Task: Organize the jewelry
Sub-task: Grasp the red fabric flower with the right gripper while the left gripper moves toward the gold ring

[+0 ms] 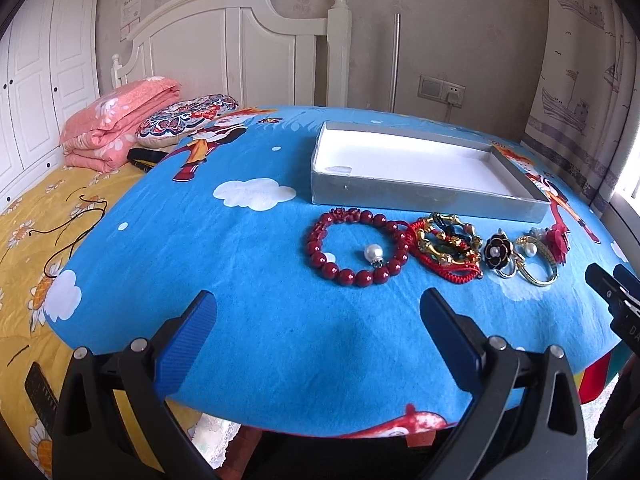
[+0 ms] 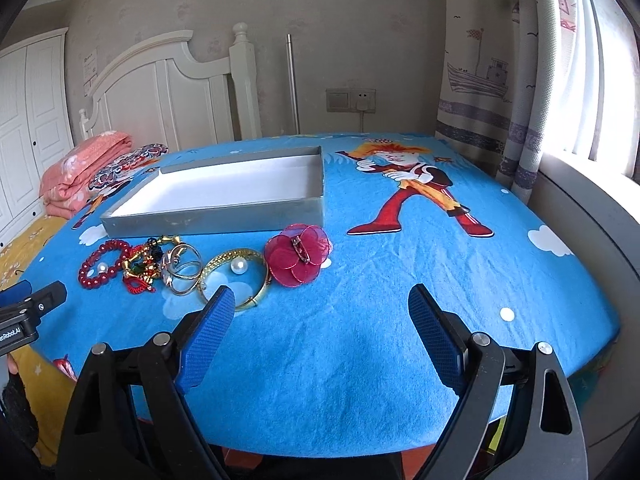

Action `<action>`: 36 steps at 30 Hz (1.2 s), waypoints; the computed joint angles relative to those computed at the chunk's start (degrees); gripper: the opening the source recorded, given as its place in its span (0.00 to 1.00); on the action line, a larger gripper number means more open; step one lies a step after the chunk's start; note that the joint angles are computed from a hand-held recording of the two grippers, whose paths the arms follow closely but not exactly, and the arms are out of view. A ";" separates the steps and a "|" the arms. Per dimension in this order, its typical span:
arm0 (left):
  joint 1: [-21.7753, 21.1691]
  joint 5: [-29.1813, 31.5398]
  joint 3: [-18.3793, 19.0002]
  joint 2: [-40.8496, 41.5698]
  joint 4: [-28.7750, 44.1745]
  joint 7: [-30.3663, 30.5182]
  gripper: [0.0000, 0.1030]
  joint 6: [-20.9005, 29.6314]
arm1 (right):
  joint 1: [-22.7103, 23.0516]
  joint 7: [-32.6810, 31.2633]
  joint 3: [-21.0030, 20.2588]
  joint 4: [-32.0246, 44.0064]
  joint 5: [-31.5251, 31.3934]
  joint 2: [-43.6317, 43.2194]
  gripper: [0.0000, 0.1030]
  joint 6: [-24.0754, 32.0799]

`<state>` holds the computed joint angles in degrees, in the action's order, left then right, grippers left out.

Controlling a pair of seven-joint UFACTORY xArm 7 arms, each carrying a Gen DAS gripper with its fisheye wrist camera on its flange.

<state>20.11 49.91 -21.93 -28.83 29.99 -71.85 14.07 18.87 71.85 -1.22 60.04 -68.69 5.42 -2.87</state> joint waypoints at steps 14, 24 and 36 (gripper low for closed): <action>-1.28 11.25 4.92 11.30 7.68 -7.32 0.94 0.06 | -0.89 -29.37 6.32 9.13 32.32 9.22 0.67 7.03; -5.78 20.63 9.36 13.28 9.03 -15.50 0.85 -0.01 | 7.09 -32.40 -1.90 8.10 35.77 9.45 0.30 5.76; -13.86 31.01 12.12 14.42 12.07 -22.98 0.82 1.23 | 15.30 -29.58 -11.60 3.72 33.12 6.46 0.29 0.37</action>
